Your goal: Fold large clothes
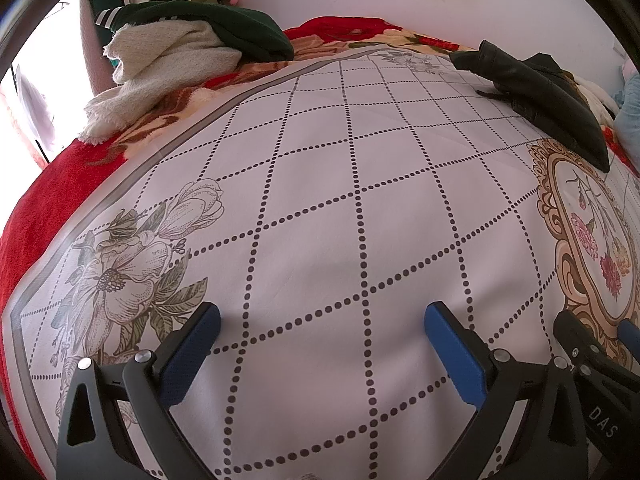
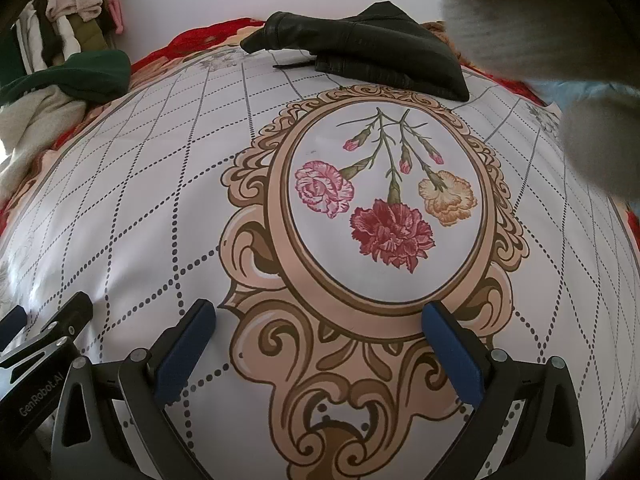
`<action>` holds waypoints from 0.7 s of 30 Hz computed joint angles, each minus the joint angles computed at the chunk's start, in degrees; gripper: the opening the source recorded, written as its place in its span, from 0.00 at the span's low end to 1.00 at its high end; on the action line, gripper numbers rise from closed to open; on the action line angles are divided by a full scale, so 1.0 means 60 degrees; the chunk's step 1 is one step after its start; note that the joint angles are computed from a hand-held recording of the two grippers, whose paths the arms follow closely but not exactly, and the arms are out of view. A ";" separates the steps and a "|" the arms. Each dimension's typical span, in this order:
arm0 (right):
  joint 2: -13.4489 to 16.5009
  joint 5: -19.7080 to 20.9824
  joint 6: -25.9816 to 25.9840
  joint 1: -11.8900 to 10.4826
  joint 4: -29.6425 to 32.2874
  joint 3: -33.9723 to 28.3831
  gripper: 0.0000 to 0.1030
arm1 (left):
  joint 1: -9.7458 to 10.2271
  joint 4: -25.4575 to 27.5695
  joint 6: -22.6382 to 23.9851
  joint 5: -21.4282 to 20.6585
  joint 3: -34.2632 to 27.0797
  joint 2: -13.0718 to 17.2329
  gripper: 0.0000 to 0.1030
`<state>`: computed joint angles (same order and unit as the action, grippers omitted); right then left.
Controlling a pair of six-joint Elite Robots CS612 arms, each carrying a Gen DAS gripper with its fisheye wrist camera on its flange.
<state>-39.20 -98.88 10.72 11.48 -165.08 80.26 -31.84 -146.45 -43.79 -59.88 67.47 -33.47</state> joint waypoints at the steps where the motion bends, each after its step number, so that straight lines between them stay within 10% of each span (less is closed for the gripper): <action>1: -0.0001 -0.0003 0.0001 0.0002 -0.0001 0.0003 1.00 | 0.0001 -0.0005 0.0000 -0.0002 0.0004 -0.0002 1.00; 21: 0.0016 -0.0032 -0.0032 0.0005 0.0079 -0.0040 1.00 | -0.0001 0.0006 0.0004 0.0003 -0.0003 0.0001 1.00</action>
